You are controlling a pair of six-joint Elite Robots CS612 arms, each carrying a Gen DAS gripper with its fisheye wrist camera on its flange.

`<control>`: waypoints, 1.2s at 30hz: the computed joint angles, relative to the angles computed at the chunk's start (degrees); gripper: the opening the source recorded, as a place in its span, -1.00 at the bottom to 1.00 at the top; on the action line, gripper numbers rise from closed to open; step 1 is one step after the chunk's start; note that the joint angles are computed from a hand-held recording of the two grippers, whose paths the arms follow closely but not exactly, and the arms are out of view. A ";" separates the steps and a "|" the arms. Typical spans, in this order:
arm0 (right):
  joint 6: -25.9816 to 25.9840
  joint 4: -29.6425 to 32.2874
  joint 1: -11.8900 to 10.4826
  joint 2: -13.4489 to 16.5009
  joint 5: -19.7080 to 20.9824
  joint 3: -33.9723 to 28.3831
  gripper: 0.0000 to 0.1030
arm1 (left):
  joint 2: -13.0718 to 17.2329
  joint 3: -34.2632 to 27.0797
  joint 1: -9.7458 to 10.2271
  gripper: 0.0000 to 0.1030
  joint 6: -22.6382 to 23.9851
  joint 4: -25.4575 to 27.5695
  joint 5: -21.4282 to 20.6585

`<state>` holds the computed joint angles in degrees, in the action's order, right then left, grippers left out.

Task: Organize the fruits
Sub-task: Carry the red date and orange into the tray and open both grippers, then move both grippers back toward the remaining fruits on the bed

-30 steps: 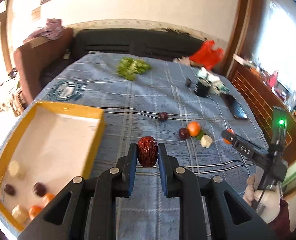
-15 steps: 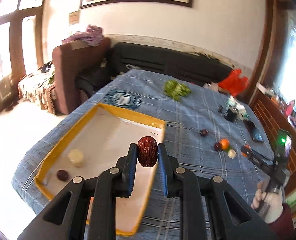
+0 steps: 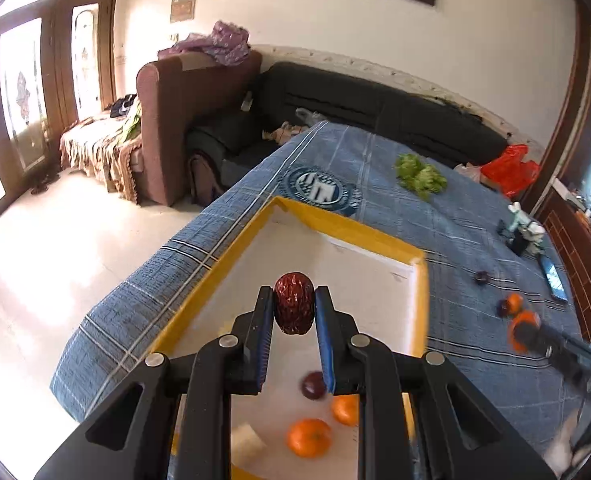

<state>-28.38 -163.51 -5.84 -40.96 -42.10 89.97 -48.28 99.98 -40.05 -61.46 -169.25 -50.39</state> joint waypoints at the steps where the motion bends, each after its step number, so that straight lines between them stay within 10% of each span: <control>1: -2.16 4.38 0.94 0.12 0.66 -0.84 -0.24 | 0.30 -0.15 0.76 -0.61 0.00 -0.27 -1.25; 7: -7.89 15.80 5.47 2.48 -2.87 -5.03 -0.24 | 2.67 -1.35 4.99 -0.61 -0.60 -1.57 -9.88; 17: -6.85 11.54 10.07 5.66 -13.23 -7.67 -0.24 | 6.45 -3.76 9.23 -0.61 -1.91 -4.69 -21.30; 28: -9.51 8.34 11.22 4.88 -15.13 -5.96 -0.14 | 5.32 -3.05 8.09 -0.19 -1.45 -3.78 -17.79; 36: -6.42 -0.50 8.26 1.73 -11.51 -0.78 0.06 | 0.51 3.03 3.10 0.66 -5.65 -10.39 -9.70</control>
